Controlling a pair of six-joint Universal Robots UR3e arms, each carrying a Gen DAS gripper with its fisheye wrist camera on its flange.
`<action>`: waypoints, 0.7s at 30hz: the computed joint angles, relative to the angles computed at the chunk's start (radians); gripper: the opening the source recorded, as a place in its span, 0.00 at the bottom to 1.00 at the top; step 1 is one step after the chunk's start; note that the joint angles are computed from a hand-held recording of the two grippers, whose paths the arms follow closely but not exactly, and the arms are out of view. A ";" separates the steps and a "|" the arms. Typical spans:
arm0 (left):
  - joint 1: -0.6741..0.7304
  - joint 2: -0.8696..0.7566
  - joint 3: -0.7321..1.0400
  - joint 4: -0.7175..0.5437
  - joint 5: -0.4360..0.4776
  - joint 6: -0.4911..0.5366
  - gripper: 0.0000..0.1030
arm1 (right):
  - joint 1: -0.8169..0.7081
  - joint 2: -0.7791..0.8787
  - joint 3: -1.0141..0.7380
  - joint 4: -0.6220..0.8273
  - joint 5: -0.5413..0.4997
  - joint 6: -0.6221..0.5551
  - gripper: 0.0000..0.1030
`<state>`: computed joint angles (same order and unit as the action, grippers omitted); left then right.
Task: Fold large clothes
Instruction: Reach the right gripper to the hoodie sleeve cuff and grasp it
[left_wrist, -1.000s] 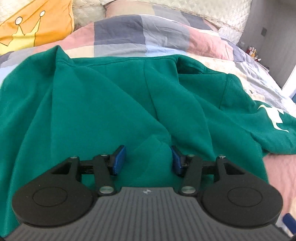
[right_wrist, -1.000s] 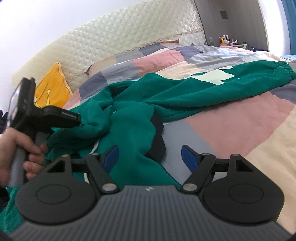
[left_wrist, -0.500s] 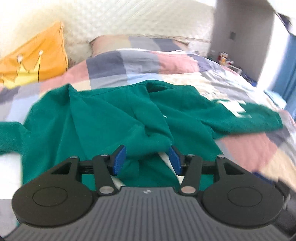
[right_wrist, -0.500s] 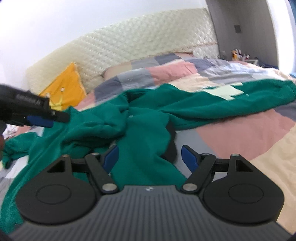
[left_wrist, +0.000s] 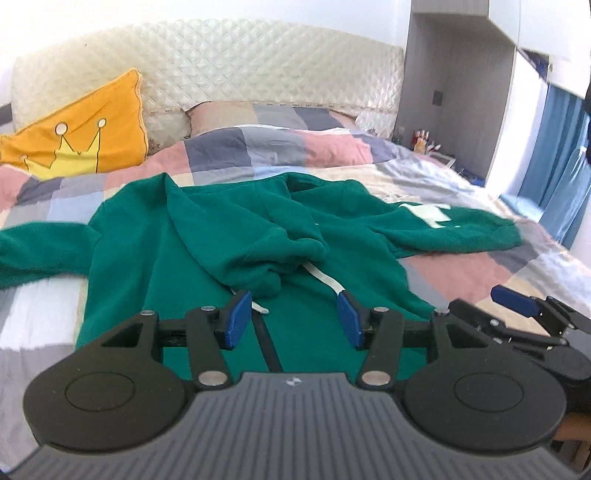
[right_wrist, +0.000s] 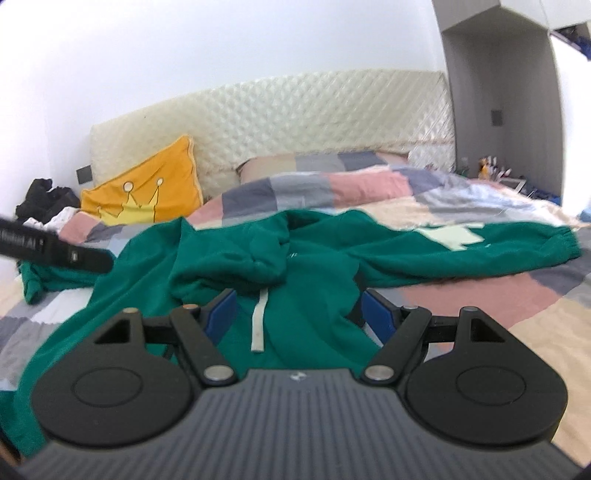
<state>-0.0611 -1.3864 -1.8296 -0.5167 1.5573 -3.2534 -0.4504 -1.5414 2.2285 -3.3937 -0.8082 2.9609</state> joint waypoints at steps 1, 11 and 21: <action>0.010 0.031 -0.032 0.009 -0.016 -0.005 0.56 | -0.007 -0.034 0.015 0.016 0.001 -0.003 0.74; 0.054 0.157 -0.143 0.049 -0.071 -0.024 0.57 | -0.021 -0.179 -0.040 0.178 -0.031 0.064 0.74; 0.077 0.134 -0.166 0.068 -0.077 -0.058 0.57 | 0.026 0.160 -0.464 0.274 -0.244 0.101 0.74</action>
